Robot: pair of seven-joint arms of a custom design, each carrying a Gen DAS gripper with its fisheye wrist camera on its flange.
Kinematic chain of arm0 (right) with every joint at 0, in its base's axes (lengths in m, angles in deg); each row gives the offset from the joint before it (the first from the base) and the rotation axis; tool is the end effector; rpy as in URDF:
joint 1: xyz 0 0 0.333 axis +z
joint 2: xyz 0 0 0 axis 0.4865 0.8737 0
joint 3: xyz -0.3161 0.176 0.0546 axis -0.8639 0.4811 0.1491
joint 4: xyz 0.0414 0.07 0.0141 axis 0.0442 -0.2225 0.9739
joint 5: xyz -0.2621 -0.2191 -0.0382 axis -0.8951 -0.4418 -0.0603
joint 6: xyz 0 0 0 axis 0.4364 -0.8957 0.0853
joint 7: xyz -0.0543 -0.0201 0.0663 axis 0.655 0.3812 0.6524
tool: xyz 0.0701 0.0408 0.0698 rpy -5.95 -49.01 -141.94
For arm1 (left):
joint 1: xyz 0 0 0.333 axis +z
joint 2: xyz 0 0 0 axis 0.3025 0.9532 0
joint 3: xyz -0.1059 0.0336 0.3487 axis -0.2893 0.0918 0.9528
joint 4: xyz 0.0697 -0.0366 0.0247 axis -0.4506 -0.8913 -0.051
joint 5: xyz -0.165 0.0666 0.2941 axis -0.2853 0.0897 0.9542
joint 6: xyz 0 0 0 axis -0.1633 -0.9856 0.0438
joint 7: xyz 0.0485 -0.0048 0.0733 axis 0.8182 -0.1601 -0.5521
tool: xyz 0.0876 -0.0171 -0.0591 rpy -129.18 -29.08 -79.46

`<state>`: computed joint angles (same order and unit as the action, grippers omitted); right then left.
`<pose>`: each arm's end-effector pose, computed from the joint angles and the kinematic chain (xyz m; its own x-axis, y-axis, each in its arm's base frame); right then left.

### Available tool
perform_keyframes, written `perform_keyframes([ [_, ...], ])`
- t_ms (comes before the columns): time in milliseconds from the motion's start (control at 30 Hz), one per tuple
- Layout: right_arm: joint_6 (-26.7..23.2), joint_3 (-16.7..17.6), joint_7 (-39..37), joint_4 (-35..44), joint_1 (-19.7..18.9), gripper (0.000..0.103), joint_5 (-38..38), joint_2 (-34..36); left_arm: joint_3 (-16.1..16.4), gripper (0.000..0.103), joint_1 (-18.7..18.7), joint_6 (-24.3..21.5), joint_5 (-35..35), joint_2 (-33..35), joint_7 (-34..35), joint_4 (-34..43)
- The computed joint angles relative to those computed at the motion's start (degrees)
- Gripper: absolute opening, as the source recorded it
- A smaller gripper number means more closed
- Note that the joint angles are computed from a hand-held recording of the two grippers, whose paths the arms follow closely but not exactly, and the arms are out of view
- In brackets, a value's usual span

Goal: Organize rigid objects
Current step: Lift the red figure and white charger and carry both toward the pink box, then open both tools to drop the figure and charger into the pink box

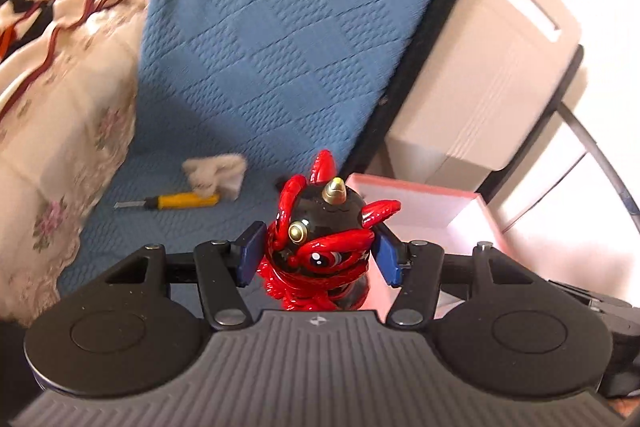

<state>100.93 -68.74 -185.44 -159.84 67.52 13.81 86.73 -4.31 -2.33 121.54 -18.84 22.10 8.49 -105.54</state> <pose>0.3882 0.4424 0.6153 -0.0662 -0.9649 -0.2543 -0.5797 0.2446 -0.7773 0.4935 -0.3233 0.6547 -0.2845 -0.8955 0.3423 -0.7194 -0.0366 -0.6936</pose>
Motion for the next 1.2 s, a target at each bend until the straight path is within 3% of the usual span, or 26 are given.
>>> perform_keyframes([
  [367, 1.02, 0.74, 0.50, -5.62, -4.93, 0.056, -1.31, -7.77, 0.92, 0.063, -5.34, -1.39, 9.41, 5.01, -7.53, 11.33],
  [733, 4.31, 1.07, 1.52, -16.24, -11.31, 0.056, 1.91, -12.92, 3.82, 0.063, -13.27, -5.72, 13.78, 15.94, -11.18, 21.66],
  [867, 5.22, 0.96, 1.03, -20.07, -12.87, 0.056, 4.56, -13.07, 3.85, 0.063, -15.16, -8.00, 12.86, 19.79, -10.38, 24.53],
  [1200, 12.85, -0.85, 0.44, -29.88, -15.85, 0.056, 9.76, -12.51, 3.19, 0.063, -19.03, -15.86, 9.65, 28.15, -5.93, 31.74],
])
